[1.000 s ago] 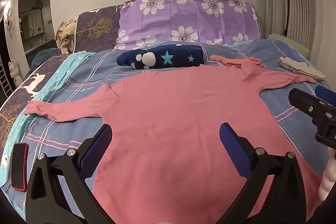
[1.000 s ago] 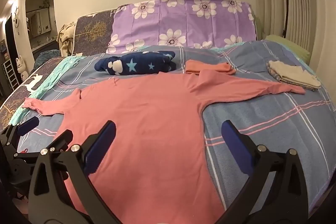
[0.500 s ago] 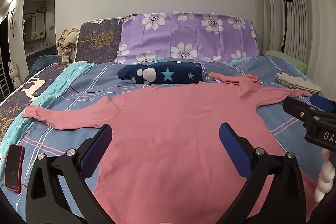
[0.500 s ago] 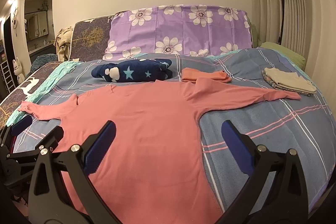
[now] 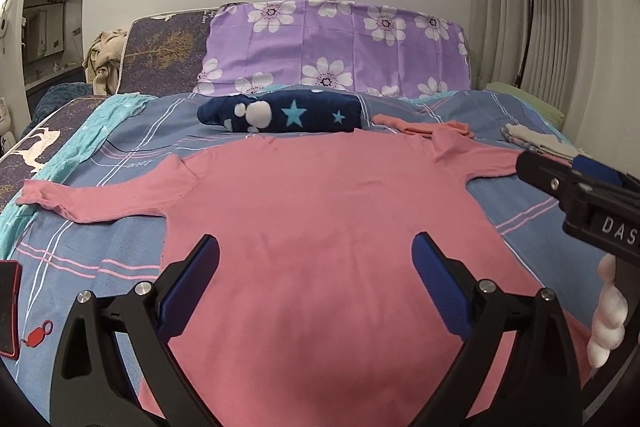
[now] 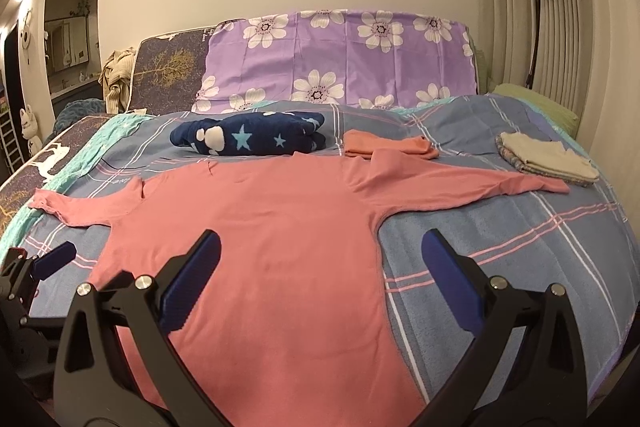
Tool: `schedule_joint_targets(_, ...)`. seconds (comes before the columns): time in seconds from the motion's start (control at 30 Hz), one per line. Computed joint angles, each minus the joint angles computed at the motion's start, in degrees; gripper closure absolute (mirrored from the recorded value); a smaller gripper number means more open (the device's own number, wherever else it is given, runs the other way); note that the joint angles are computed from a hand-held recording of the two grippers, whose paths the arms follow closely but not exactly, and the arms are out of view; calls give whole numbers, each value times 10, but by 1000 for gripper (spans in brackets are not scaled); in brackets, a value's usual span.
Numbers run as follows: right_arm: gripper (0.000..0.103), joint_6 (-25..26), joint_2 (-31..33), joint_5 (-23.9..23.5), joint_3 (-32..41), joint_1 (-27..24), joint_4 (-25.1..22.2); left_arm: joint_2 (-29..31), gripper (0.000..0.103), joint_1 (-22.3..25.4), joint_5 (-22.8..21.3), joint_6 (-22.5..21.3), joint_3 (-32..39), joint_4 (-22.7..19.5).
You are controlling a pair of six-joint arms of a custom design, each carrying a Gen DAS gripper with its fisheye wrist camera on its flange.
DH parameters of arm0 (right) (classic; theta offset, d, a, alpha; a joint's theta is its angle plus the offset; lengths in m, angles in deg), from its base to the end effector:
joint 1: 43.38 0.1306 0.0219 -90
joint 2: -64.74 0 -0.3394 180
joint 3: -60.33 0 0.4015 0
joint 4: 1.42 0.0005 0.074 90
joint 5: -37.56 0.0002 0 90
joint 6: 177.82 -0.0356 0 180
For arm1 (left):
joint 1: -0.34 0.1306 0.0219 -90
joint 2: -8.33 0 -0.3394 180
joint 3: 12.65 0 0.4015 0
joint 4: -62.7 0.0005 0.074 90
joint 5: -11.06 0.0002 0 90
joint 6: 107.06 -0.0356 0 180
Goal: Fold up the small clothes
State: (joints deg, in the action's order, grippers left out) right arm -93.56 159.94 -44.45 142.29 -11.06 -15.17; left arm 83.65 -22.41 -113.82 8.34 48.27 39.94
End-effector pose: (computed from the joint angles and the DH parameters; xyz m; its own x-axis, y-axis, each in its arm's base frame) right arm 0.4599 0.2845 0.3269 -0.4241 -0.1511 -0.8929 -0.3843 0.9228 0.0264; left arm 0.3829 -0.1390 0.2966 -0.4590 -0.1891 -0.8681 -0.3320 0.9428 -0.0298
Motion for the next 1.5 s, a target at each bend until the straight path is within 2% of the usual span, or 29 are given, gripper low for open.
schedule_joint_targets(0.3, 2, -6, 11, 2, 11, 3, -9, -3, 6, 1, -8, 1, -7, 1)
schedule_joint_targets(1.5, 3, -5, 34, -6, 26, -6, -21, -5, 8, 25, 18, 16, -11, -8)
